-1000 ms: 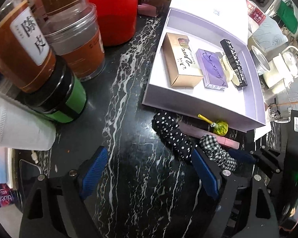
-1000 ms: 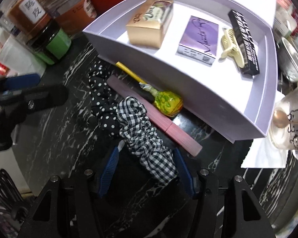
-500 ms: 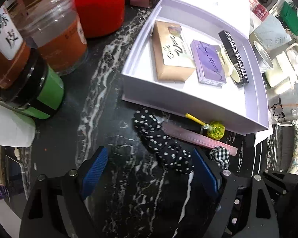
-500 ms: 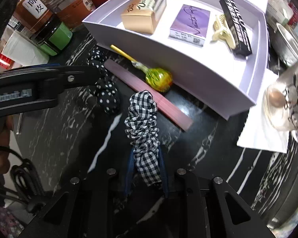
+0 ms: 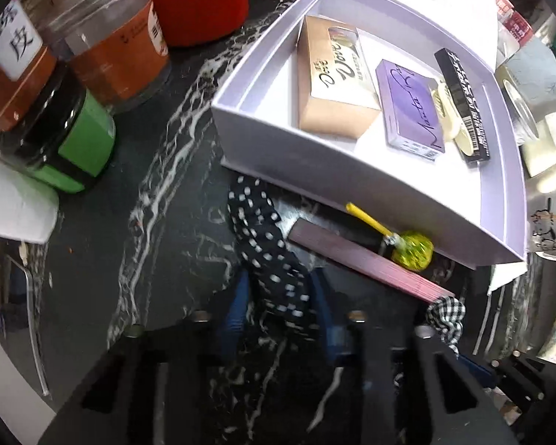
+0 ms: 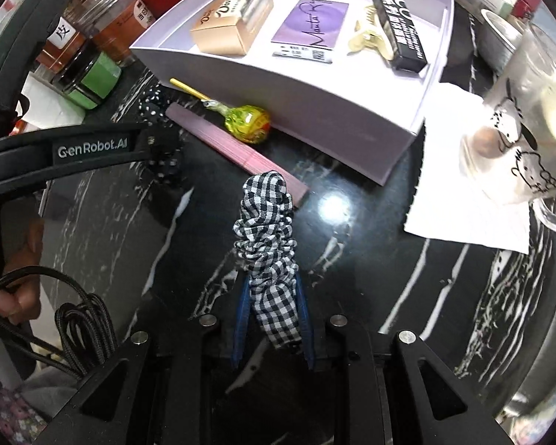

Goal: Organize rigid objects
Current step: 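Grasp the polka-dot scrunchie with the left gripper while the right gripper grasps the gingham scrunchie, then lift and carry both scrunchies over the gift box with both grippers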

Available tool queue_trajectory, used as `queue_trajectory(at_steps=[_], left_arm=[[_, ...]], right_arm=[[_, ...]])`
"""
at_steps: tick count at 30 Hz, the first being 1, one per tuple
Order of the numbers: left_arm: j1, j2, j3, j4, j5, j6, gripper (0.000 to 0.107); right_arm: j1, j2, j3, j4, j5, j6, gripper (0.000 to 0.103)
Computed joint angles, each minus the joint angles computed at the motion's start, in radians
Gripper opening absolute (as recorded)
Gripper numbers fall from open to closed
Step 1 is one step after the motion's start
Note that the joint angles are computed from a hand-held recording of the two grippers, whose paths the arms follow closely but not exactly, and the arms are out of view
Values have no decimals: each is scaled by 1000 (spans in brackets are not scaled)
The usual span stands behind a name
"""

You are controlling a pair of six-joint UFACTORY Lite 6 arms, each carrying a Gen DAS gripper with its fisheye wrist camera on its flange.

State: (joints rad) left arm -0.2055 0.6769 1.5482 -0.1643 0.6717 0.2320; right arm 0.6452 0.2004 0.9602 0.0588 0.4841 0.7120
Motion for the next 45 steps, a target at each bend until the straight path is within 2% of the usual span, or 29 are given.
queue_trajectory(at_steps=[3,13,18,24,29,34,37,45], left_arm=[[4,-41,-70,-37,-26,51,21],[7,-269,-443,-52,-151,201,20],[7,-328,-534,-102,-176,267,20],[67,-327,-516,-160,-160,398,20],[43,-389,-578,-101,-190,354,20],[30,-371,-566,-94,-195,353,20],[39,-363,-536,-66,-161,322,20],[39,-455,-576,-36,-104,299,20]], right_arm=[[1,-11,-23,8,-23,1,24],[31,-200,-211,-34,-38,72,24],[56,-186,-199,-66,-41,117,24],[96,-141,-151,-156,-19,206,26],[121,-37,-57,-218,-10,260,27],[135,18,-4,-269,-7,296,27],[136,38,17,-254,-7,281,20],[151,38,38,-178,-13,234,20]])
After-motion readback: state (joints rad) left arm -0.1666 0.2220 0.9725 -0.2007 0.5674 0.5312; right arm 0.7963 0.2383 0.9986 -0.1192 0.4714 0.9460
